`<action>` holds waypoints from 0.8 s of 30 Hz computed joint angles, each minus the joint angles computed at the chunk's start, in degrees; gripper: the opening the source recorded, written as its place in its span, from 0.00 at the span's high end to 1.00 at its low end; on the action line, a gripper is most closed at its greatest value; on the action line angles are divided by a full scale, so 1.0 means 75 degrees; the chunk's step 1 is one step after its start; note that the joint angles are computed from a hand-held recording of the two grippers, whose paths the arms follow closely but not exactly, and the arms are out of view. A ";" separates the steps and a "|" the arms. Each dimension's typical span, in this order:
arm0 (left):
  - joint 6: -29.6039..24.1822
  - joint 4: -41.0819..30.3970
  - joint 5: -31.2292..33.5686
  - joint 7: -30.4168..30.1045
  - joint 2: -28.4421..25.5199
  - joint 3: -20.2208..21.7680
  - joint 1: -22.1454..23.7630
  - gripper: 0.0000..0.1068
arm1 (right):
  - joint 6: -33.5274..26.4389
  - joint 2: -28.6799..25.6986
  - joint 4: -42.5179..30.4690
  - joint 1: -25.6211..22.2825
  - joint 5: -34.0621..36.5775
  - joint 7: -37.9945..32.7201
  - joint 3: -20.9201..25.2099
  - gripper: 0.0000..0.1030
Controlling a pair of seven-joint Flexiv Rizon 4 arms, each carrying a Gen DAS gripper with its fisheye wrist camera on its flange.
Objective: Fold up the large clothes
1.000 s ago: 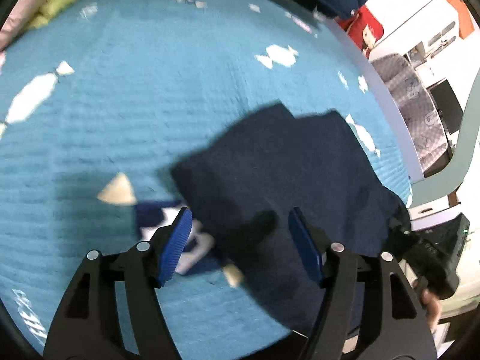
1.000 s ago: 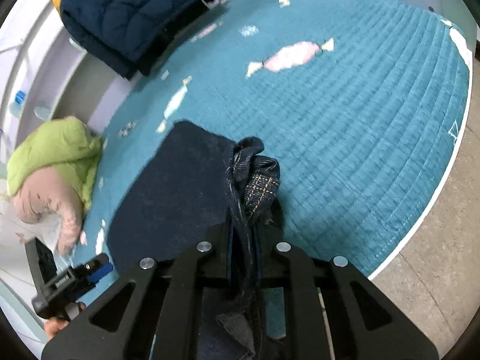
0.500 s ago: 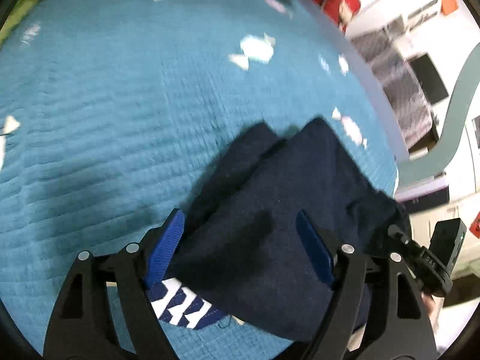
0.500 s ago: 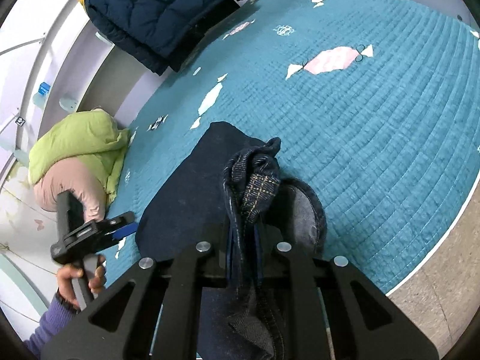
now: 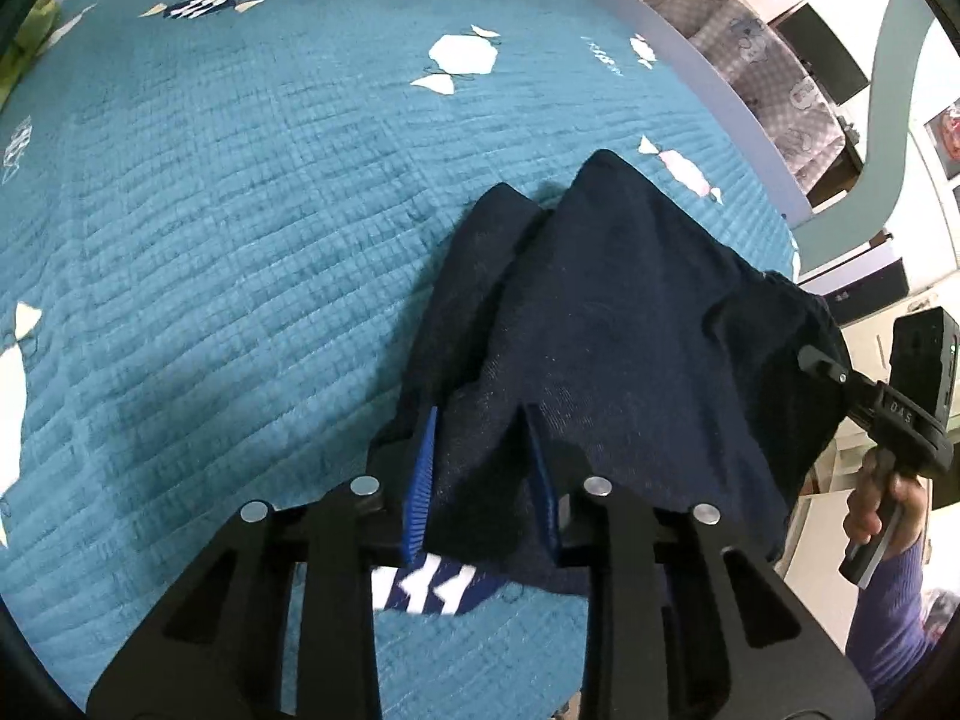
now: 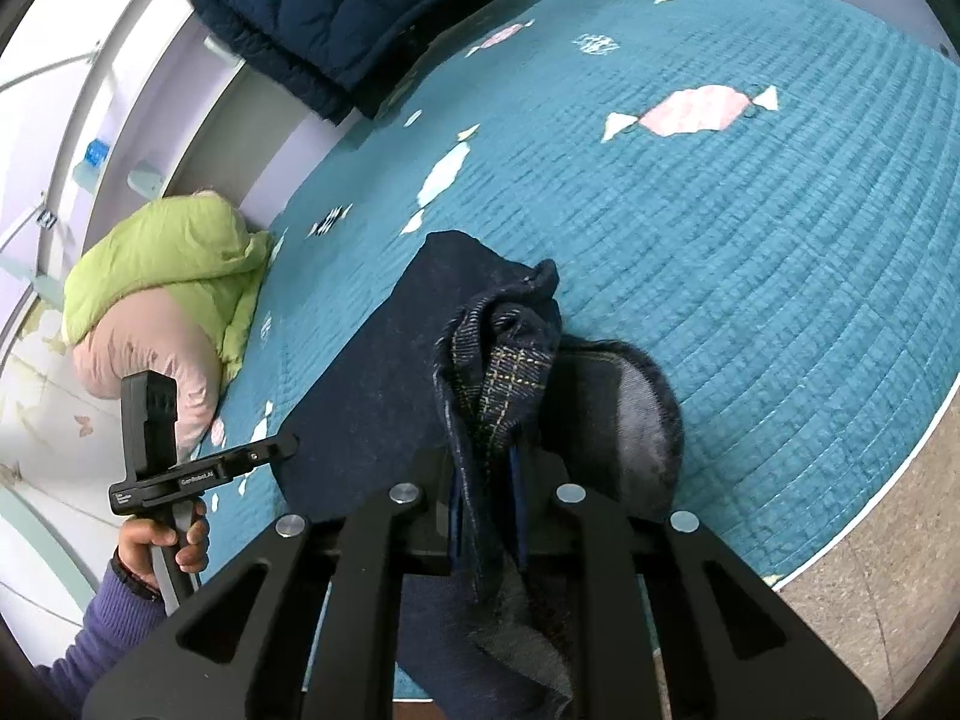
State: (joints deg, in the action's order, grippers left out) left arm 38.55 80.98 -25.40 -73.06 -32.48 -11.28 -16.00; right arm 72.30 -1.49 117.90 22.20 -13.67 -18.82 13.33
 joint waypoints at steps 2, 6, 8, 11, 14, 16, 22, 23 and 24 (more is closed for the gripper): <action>0.0129 0.0357 -0.0190 0.0261 0.0209 -0.0063 0.0131 0.76 | -0.0035 -0.0017 -0.0126 0.0050 0.0147 -0.0196 0.0049 0.88; 0.0243 0.1071 -0.0289 0.0267 0.0653 0.0093 0.0275 0.78 | 0.0103 -0.0098 -0.0374 0.0173 0.0511 -0.0542 0.0130 0.87; 0.0219 0.1255 -0.0166 0.0180 0.0761 0.0213 0.0284 0.78 | -0.0015 -0.0173 -0.0480 0.0210 0.0643 -0.0617 0.0134 0.87; 0.0762 0.1761 -0.0428 0.0124 0.0921 0.0212 0.0388 0.77 | -0.0285 -0.0278 -0.0437 0.0200 0.0728 -0.0387 0.0062 0.87; 0.1375 0.1901 -0.1126 0.0349 0.0965 -0.0044 0.0538 0.75 | -0.0047 -0.0252 -0.0185 0.0104 0.0942 -0.0117 0.0023 0.85; 0.1005 0.1352 -0.1057 0.0289 0.0697 -0.0099 0.0529 0.61 | 0.0170 -0.0182 -0.0032 0.0055 0.1092 -0.0110 0.0041 0.85; -0.0617 -0.0802 -0.0250 -0.0061 -0.0517 -0.0150 0.0175 0.59 | 0.0070 -0.0105 0.0045 0.0001 0.1380 -0.0319 0.0069 0.85; -0.0983 -0.1181 -0.0015 -0.0112 -0.0706 -0.0099 0.0059 0.59 | 0.0068 -0.0106 0.0046 -0.0009 0.1432 -0.0370 0.0067 0.84; -0.1246 -0.1504 0.0256 -0.0188 -0.0865 -0.0006 -0.0084 0.59 | 0.0050 -0.0096 0.0044 -0.0014 0.1494 -0.0424 0.0074 0.84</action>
